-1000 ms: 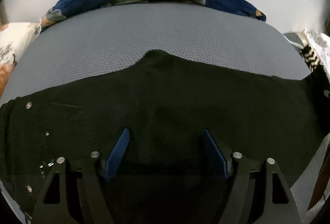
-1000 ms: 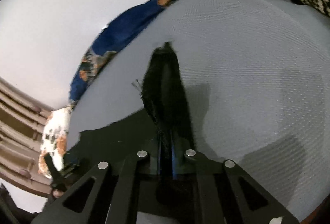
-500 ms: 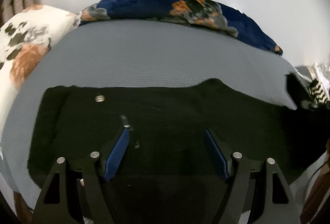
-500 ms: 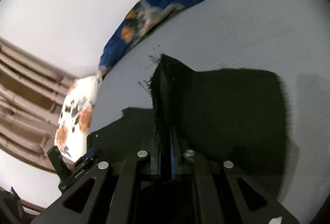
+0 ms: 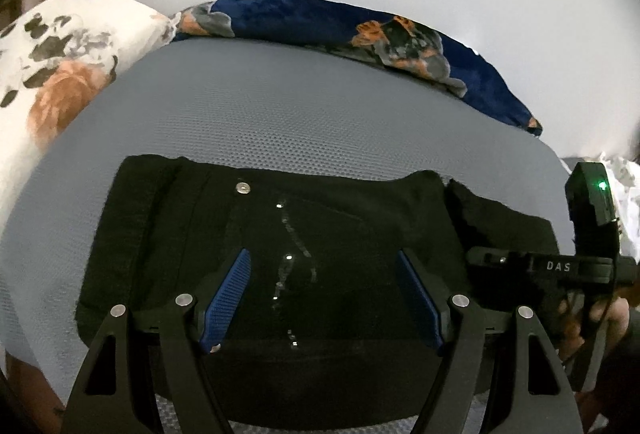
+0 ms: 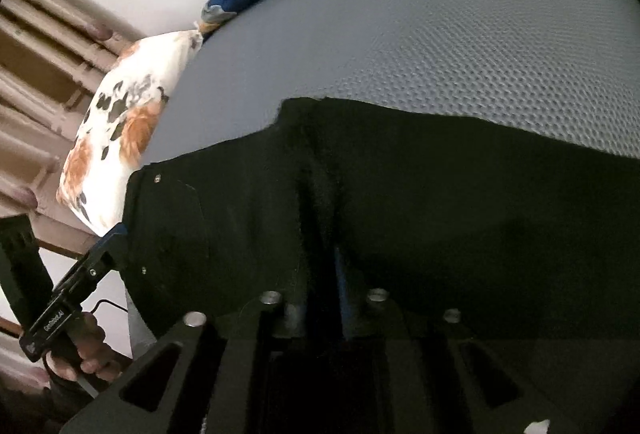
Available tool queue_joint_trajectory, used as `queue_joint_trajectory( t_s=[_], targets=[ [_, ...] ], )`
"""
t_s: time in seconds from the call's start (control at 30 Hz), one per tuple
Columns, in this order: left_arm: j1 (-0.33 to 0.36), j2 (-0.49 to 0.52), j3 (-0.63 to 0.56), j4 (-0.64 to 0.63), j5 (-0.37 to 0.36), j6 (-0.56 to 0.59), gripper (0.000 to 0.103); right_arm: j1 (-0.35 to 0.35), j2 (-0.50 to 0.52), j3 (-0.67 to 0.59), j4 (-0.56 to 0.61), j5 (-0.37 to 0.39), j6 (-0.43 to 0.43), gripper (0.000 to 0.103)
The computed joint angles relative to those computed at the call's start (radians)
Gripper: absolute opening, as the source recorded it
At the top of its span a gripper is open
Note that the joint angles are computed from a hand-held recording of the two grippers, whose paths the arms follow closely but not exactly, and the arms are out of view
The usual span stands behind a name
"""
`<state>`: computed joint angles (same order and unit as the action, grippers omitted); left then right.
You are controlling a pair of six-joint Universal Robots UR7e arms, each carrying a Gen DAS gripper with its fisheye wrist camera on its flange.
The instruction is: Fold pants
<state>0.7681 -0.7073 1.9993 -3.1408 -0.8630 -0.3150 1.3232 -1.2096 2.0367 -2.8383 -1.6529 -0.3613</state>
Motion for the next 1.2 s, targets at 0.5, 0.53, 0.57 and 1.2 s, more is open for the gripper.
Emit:
queue_joint_trajectory(
  t_s=[0.5,0.53,0.57,1.2],
  targets=[
    [0.063,0.035,-0.114,0.208,-0.366,-0.087,0.073,-0.068,-0.259,0.196,-0.14,0.071,0.06,0.038],
    [0.073,0.045,-0.133,0.238,-0.401,-0.102,0.073,-0.079,-0.28,0.213,-0.16,0.073,0.064,0.038],
    [0.087,0.056,-0.153,0.265,-0.446,-0.115,0.071,-0.091,-0.299,0.229,-0.176,0.079,0.07,0.038],
    [0.158,0.137,-0.28,0.43,-0.721,-0.174,0.055,-0.188,-0.348,0.256,-0.189,0.192,0.1,0.039]
  ],
)
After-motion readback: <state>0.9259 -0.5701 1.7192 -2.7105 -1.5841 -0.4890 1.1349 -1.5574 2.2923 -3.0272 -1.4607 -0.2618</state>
